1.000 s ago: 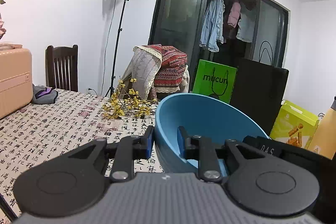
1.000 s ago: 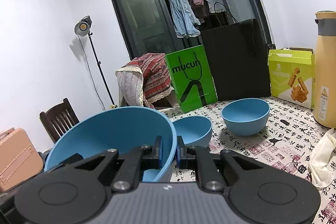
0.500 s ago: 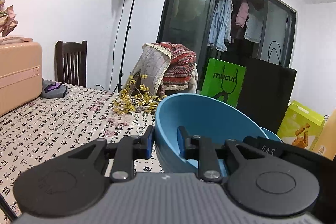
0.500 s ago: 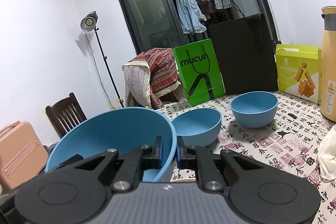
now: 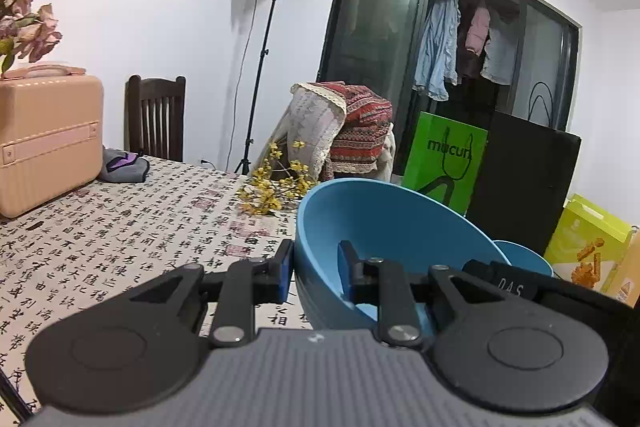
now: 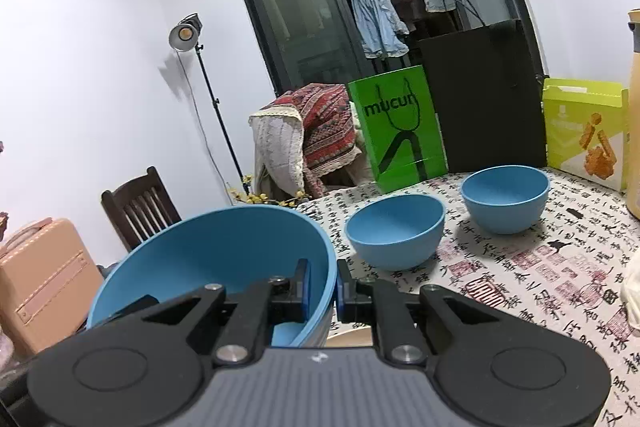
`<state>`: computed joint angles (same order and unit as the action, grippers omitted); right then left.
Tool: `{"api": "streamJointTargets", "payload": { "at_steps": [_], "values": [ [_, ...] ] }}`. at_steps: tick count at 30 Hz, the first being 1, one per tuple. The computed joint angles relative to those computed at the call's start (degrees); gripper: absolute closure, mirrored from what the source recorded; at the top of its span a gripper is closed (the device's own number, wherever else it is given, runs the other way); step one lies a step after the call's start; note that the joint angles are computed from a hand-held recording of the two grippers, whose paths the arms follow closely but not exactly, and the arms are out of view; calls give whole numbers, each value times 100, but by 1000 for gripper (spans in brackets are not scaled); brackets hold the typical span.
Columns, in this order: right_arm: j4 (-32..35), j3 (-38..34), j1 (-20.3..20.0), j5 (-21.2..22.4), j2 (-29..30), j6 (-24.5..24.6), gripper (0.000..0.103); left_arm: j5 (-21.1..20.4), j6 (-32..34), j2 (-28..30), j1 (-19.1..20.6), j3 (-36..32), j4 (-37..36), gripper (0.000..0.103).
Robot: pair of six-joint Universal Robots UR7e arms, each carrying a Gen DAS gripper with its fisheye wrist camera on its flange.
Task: Organize plates and bowls
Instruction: 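Carry the held blue bowl back away from the other bowls with both grippers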
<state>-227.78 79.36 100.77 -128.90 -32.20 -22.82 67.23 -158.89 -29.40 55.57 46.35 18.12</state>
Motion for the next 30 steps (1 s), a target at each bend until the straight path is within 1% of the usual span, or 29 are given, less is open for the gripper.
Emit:
{"api": "streamJointTargets", "payload": {
  "at_steps": [12,30],
  "values": [
    [126,-47,7,254,138,44,91,-210,44,-249,69,372,-356,79],
    [456,-220,113,364,355,105,91,-455,30,-499,178,634,-556,79]
  ]
}}
